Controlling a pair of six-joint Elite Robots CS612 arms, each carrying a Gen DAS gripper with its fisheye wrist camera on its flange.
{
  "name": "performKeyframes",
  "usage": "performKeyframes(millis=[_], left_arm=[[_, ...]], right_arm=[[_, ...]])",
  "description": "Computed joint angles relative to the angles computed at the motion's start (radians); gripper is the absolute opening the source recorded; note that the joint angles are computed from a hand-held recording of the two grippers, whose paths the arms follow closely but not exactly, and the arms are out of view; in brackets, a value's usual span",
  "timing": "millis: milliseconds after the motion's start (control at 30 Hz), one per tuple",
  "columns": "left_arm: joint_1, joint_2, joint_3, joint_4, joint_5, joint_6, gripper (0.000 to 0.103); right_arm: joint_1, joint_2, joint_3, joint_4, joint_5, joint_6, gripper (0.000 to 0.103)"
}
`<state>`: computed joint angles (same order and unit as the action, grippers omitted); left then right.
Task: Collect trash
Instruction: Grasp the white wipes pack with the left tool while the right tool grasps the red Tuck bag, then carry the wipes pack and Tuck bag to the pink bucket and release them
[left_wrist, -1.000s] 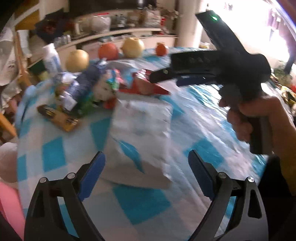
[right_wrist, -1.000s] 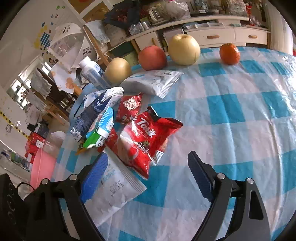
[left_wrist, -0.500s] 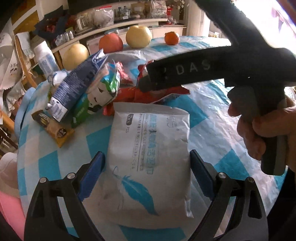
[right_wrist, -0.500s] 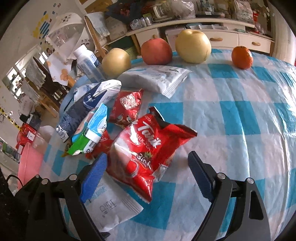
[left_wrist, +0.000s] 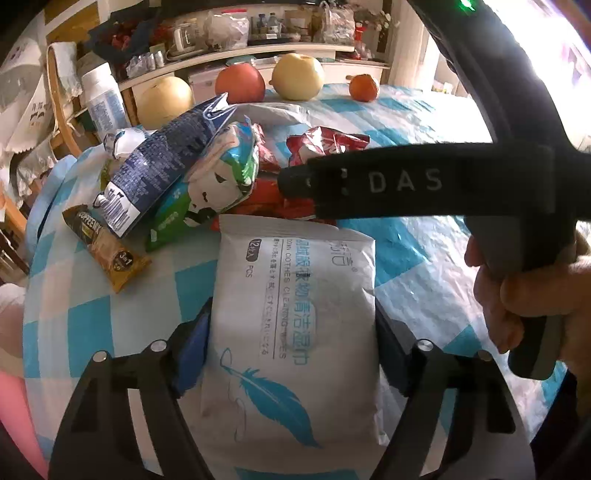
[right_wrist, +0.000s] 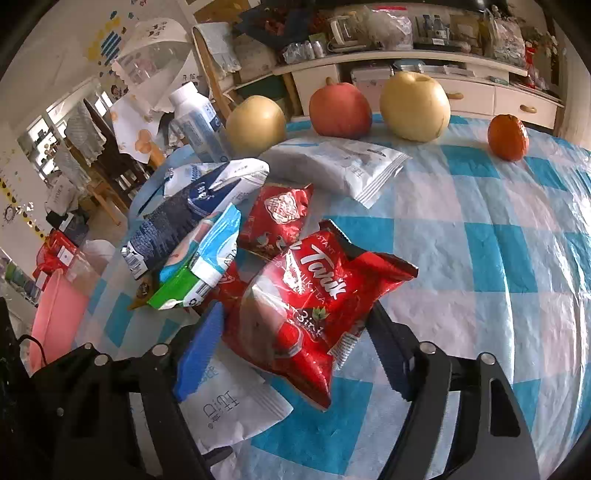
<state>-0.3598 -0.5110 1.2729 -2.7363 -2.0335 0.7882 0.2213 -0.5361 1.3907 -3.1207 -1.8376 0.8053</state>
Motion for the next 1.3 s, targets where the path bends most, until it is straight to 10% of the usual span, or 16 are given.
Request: performKeyframes(millis=[700, 1300], left_arm=[[0.035, 0.025, -0.068, -0.018, -0.034, -0.137, 0.076], [0.092, 0.065, -0.13, -0.36, 0.076, -0.455, 0.076]], right_arm=[[0.013, -0.009, 0.022, -0.055, -0.07, -0.019, 0.047], [0.061, -0.032, 0.034, -0.098, -0.238, -0.081, 0.045]])
